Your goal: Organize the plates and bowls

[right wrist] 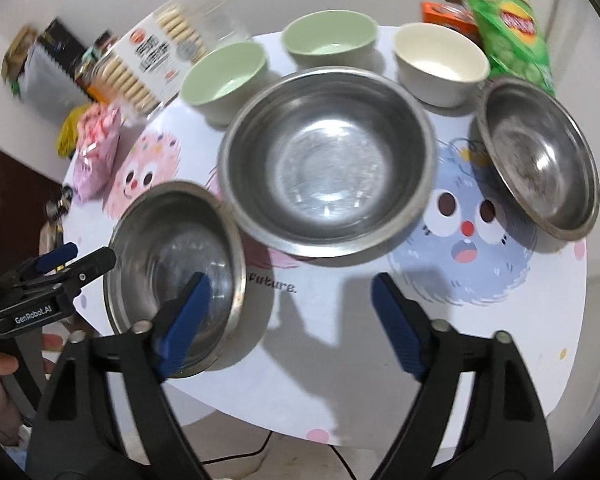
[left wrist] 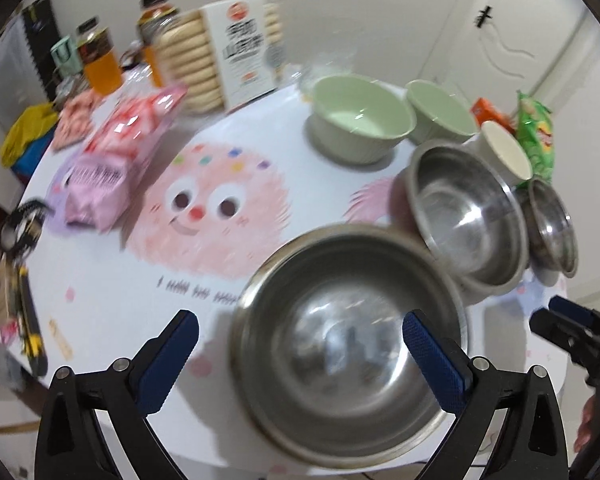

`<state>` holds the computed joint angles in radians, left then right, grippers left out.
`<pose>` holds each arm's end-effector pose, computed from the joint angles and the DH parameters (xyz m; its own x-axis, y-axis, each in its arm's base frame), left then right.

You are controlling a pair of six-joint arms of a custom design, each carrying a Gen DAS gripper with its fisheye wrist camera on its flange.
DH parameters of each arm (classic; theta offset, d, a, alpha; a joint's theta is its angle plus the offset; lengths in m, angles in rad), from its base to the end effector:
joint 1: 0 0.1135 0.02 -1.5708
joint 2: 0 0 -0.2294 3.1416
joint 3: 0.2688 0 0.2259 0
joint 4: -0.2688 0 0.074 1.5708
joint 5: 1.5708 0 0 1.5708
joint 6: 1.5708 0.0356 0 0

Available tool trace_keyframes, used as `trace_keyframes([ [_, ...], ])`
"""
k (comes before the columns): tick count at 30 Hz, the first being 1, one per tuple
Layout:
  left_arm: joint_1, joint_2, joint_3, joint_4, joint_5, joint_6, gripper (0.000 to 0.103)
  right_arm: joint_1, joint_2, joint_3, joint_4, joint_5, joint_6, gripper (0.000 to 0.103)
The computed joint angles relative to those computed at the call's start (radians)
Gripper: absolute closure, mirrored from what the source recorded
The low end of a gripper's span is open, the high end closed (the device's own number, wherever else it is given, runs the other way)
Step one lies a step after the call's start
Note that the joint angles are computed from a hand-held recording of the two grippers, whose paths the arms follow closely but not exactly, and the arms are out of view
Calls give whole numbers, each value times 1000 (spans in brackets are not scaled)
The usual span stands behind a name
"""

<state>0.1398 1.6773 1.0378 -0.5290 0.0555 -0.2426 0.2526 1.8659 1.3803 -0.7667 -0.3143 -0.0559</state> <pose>0.2952 0.0395 0.1590 -0.8563 -0.3627 -0.3678 -0.3331 0.9319 -0.1436 0.3275 0.0959 0.1820 -0.8996 -0.2871 -0.3291 -0.3823 0.8820 0.2756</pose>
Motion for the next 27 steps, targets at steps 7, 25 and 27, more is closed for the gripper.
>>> trace_keyframes([
  [7,-73,146,209,-65,30,22,0,-76,15,38,24,-17,43,0],
  [25,-135,695,934,-396,46,9,0,-127,333,327,-43,56,193,0],
  [27,-138,723,972,-412,44,-2,1,-130,360,361,-66,56,197,1],
])
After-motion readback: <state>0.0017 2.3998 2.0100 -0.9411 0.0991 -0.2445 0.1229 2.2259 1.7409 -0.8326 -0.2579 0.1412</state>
